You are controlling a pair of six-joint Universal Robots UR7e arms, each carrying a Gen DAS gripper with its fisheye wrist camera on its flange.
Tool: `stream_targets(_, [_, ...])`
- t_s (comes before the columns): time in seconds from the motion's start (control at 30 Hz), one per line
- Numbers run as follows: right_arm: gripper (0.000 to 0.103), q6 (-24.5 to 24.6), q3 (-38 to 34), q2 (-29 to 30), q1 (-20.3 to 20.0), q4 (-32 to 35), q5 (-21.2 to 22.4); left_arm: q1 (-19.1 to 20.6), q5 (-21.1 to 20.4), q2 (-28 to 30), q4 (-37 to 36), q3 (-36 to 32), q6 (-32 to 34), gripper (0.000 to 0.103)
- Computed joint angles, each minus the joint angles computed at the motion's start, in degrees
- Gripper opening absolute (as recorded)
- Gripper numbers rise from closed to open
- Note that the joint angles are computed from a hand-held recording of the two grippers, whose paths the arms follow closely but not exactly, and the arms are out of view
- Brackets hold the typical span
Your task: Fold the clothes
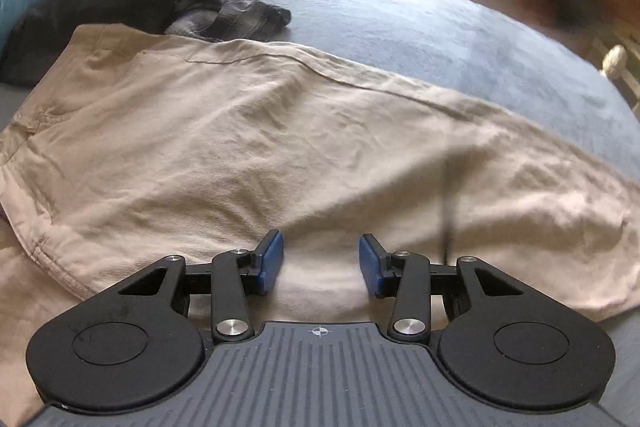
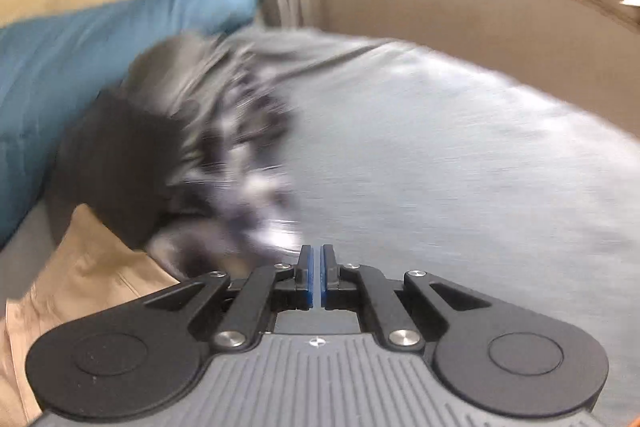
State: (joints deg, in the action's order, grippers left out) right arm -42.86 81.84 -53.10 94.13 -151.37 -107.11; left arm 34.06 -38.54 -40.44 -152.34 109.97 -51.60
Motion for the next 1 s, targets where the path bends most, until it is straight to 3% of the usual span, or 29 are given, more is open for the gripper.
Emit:
stream_targets(0.1, [0.004, -1.69, 4.45, -9.98, -2.64, 3.65, -1.48, 0.02, -0.83, -0.28, -3.03, -0.14, 0.75, 0.054])
stream_targets(0.2, [0.005, -2.77, 9.02, -19.89, -5.88, 7.83, -3.85, -0.84, -1.69, 0.06, -8.02, -0.45, 7.42, 0.057])
stream_targets(0.23, [0.008, -2.51, 11.48, -22.86, -7.27, 6.75, -5.37, -1.17, -2.54, 0.1, -10.04, -0.55, 10.28, 0.057])
stream_targets(0.3, [0.021, -2.1, 16.08, -28.36, -10.41, 3.63, -8.36, -1.77, -5.55, -0.43, -13.44, -0.4, 14.49, 0.057])
stream_targets(0.4, [0.022, 6.3, 19.63, -33.68, -17.14, 1.4, -9.45, -1.41, -16.52, -2.97, -18.2, 1.08, 15.9, 0.057])
stream_targets(0.5, [0.022, 11.69, 21.82, -37.31, -23.23, -0.11, -7.95, -2.78, -18.93, -3.75, -16.32, 2.07, 13.52, 0.057])
stream_targets(0.57, [0.022, 14.39, 23.13, -40.28, -27.03, 2.14, -2.73, -3.83, -20.08, -4.21, -14.11, 2.42, 11.78, 0.057])
stream_targets(0.67, [0.022, 12.71, 25.83, -43.5, -29.63, 6.89, 3.2, -6.46, -13.98, -0.82, -0.46, -0.78, 13.08, 0.055])
stream_targets(0.8, [0.024, 14.74, 28.14, -46.93, -33.58, 11.87, 9.43, -8.72, -9.07, 3.88, 4.46, -3.02, 19.99, 0.055])
stream_targets(0.87, [0.032, 15.54, 29.16, -48.56, -35.73, 14.39, 12.61, -9.3, -6.68, 5.94, 6.34, -4.46, 23.4, 0.055])
stream_targets(0.9, [0.037, 17.42, 29.19, -49.1, -37.09, 14.69, 14.02, -9.54, -5.34, 6.94, 6.38, -4.97, 25.45, 0.055])
stream_targets(1.0, [0.04, 29.87, 28.01, -49.93, -42.7, 14.45, 18.0, -9.09, -4.41, 8.35, 8.08, -6.31, 29.68, 0.055])
